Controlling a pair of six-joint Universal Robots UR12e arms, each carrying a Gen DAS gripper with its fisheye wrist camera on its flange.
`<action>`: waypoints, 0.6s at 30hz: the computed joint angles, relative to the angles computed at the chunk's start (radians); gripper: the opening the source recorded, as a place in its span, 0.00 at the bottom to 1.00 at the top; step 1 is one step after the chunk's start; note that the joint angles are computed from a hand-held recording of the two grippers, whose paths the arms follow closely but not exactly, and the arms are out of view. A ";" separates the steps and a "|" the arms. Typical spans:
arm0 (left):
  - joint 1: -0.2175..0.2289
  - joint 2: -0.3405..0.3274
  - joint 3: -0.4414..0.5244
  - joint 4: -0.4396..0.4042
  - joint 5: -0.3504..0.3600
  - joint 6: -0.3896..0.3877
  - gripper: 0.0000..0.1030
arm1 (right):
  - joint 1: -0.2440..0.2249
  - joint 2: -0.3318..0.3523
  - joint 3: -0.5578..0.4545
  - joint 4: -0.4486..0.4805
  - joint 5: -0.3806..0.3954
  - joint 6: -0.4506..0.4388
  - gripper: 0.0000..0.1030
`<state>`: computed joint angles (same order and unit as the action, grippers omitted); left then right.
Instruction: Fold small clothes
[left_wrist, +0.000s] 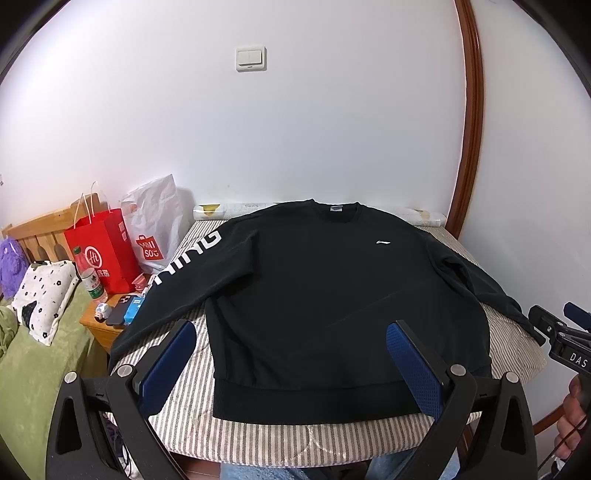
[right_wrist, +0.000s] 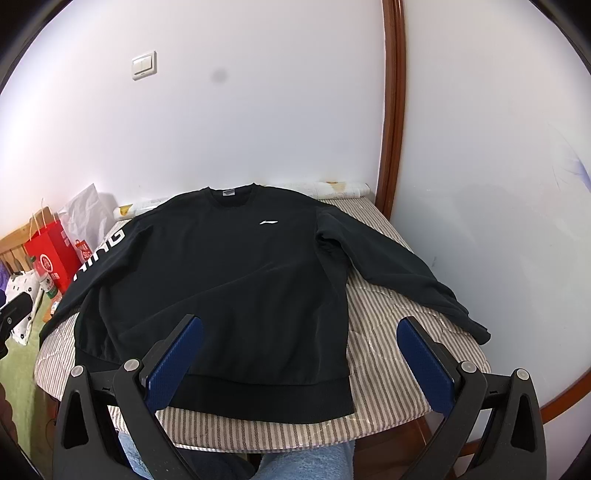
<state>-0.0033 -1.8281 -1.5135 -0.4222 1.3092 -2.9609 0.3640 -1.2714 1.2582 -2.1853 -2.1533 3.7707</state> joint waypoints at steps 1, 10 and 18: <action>0.000 0.001 0.001 -0.002 0.001 -0.001 1.00 | 0.001 -0.001 0.001 -0.001 0.000 -0.001 1.00; 0.001 0.001 -0.003 0.003 -0.002 -0.002 1.00 | 0.002 0.000 0.005 -0.002 0.001 -0.004 1.00; 0.001 0.003 -0.004 0.002 -0.001 -0.003 1.00 | 0.003 0.002 0.002 0.001 -0.001 -0.001 1.00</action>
